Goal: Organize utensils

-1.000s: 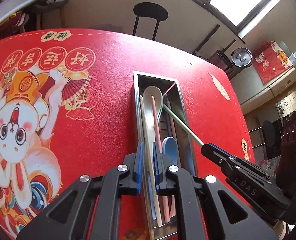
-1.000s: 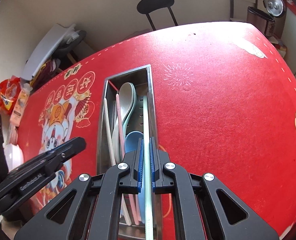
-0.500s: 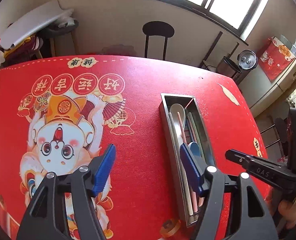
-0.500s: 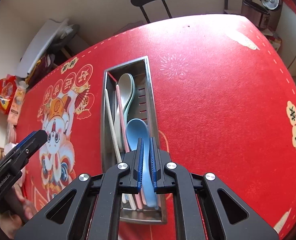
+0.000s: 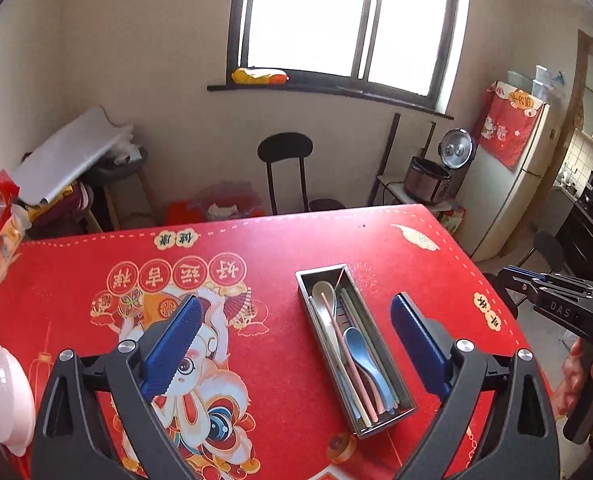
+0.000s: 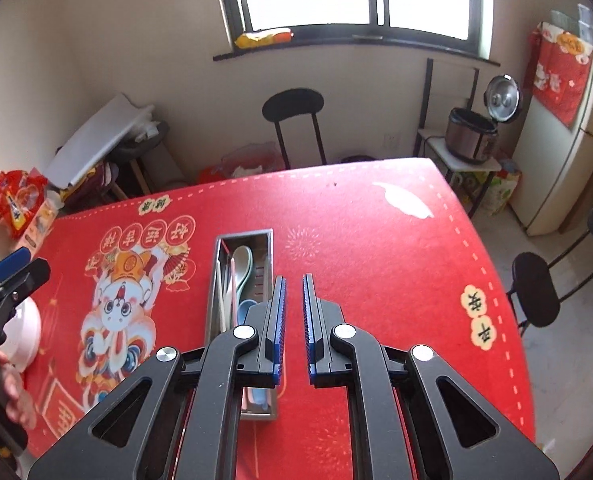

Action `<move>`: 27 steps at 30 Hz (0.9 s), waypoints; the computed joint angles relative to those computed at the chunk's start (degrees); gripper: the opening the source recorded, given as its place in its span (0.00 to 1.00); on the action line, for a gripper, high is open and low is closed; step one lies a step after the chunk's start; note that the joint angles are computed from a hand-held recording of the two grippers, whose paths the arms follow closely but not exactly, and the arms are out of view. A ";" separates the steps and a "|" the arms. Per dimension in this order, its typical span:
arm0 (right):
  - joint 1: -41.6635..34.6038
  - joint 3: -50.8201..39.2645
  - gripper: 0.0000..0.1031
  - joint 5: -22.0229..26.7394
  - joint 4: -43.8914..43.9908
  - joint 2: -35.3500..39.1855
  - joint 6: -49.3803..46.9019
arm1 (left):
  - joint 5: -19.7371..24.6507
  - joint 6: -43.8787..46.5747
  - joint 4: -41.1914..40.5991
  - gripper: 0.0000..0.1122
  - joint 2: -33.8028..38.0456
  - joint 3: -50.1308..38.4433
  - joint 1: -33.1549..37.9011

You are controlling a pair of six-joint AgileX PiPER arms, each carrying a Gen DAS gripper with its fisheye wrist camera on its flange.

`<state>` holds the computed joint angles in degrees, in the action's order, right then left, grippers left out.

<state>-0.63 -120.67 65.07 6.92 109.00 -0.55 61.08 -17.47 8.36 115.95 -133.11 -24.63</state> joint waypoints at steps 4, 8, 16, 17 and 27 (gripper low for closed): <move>-0.61 7.78 0.61 -6.07 -2.39 -9.87 -0.41 | -3.16 -1.90 2.80 0.86 -5.32 3.34 -2.03; -0.93 13.38 0.77 -10.55 -5.82 -17.96 0.21 | -3.06 -5.03 8.62 0.86 -8.30 3.70 -5.43; -1.45 21.16 0.86 -13.51 -12.72 -27.60 7.62 | 0.10 -14.59 27.33 0.86 -10.66 4.16 -15.51; -1.70 21.83 0.86 -13.68 -12.94 -28.46 8.08 | 0.41 -14.27 27.89 0.86 -10.60 3.84 -16.16; -3.19 20.30 0.86 -10.44 -19.18 -29.31 15.70 | 3.50 -12.12 26.08 0.86 -8.69 -0.70 -18.33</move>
